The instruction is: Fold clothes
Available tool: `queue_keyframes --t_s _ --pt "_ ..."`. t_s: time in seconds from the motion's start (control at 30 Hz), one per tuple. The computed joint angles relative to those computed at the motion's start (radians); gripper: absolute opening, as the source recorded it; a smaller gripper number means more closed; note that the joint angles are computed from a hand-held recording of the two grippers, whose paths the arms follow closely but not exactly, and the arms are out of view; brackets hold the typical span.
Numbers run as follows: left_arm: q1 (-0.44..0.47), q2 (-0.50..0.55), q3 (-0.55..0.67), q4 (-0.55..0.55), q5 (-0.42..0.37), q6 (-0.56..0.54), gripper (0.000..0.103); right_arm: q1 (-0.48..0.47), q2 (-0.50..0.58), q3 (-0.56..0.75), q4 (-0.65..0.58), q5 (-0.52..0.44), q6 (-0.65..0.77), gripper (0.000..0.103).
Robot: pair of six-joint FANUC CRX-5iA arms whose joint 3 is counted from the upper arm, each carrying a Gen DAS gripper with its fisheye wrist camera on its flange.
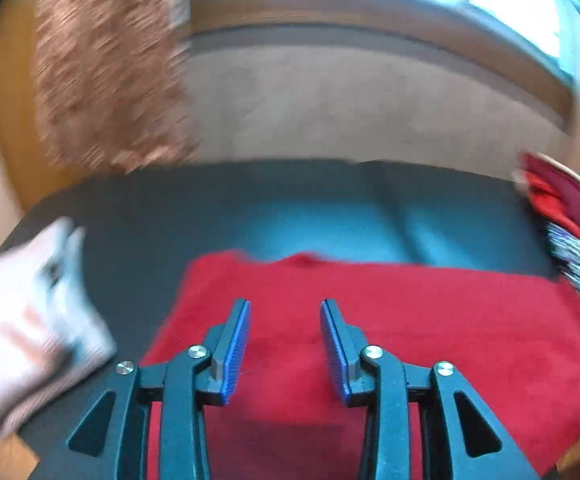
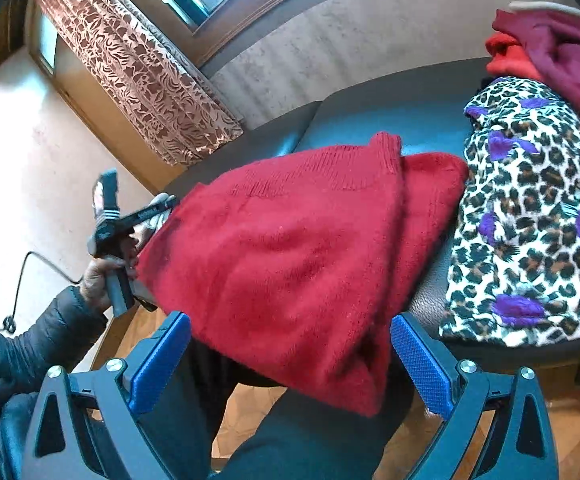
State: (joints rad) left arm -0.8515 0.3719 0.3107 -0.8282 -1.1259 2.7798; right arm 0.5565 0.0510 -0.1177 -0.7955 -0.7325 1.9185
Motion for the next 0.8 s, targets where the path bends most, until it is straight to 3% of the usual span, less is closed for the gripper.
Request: queue_keyframes --t_s 0.13,0.23,0.27,0.4,0.5,0.63,0.77,0.8 --pt "0.01 0.097 0.102 0.081 0.087 -0.208 0.037 -0.023 0.036 0.02 -0.063 0.041 0.044 0.102" --pt "0.036 0.198 0.198 0.143 0.042 -0.298 0.04 -0.073 0.083 0.069 -0.174 0.019 0.135 0.102" --pt "0.033 0.205 0.197 0.124 0.056 -0.266 0.045 -0.089 0.107 0.093 -0.198 -0.011 0.153 0.102" --pt "0.089 0.213 0.205 0.173 0.085 -0.223 0.048 -0.105 0.193 0.185 -0.194 -0.113 0.163 0.103" --pt "0.123 0.243 0.252 0.191 0.061 -0.223 0.049 -0.146 0.259 0.281 -0.258 -0.302 0.228 0.103" --pt "0.156 0.277 0.306 0.217 0.034 -0.191 0.049 -0.129 0.331 0.383 -0.216 -0.504 0.223 0.102" --pt "0.142 0.27 0.304 0.211 0.026 -0.186 0.049 -0.094 0.331 0.383 -0.167 -0.498 0.222 0.1" --pt "0.143 0.254 0.282 0.217 0.04 -0.181 0.049 -0.096 0.326 0.376 -0.171 -0.475 0.208 0.086"
